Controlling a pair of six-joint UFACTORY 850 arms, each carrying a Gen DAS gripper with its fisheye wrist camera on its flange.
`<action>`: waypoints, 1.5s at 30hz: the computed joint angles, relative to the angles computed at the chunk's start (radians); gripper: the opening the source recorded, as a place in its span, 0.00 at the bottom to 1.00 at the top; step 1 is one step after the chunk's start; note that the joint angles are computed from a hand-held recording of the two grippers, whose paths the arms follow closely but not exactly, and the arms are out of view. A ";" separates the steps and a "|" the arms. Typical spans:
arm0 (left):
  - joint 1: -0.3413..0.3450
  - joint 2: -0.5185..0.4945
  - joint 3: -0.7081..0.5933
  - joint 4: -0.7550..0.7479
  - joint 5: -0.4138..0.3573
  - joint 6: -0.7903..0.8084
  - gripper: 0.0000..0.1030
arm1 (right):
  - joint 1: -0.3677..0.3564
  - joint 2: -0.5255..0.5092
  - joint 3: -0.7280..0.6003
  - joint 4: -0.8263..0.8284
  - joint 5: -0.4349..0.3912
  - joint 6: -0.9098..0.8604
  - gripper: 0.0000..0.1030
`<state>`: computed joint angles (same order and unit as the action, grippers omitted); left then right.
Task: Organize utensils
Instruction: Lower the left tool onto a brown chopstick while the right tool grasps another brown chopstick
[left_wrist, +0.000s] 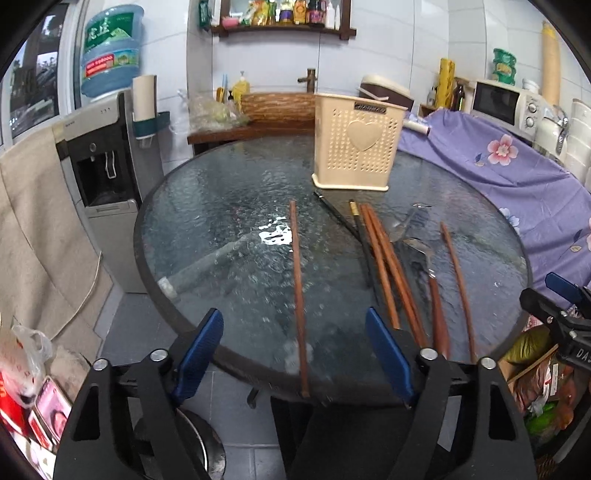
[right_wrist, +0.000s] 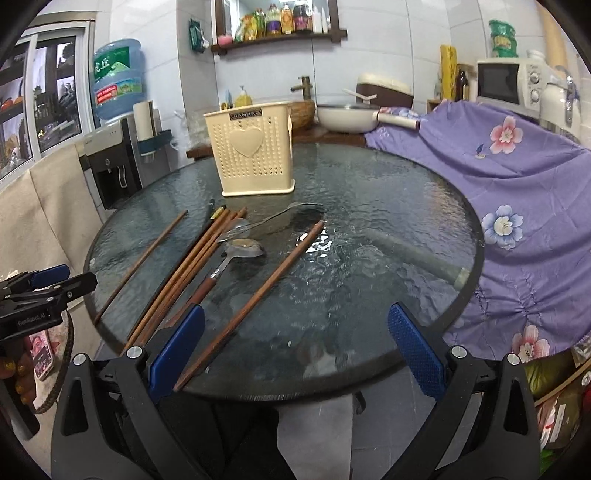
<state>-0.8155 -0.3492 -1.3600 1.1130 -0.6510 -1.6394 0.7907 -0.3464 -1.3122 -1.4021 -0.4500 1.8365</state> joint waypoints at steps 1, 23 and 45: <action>0.014 -0.006 -0.012 -0.023 0.012 0.033 0.69 | -0.009 -0.007 -0.012 0.025 0.013 -0.021 0.94; 0.204 -0.314 -0.485 -0.731 -0.034 0.845 0.46 | -0.141 -0.389 -0.616 0.962 -0.204 -0.991 0.67; 0.224 -0.460 -0.709 -0.776 -0.171 0.935 0.41 | -0.149 -0.552 -0.872 1.077 -0.377 -1.053 0.58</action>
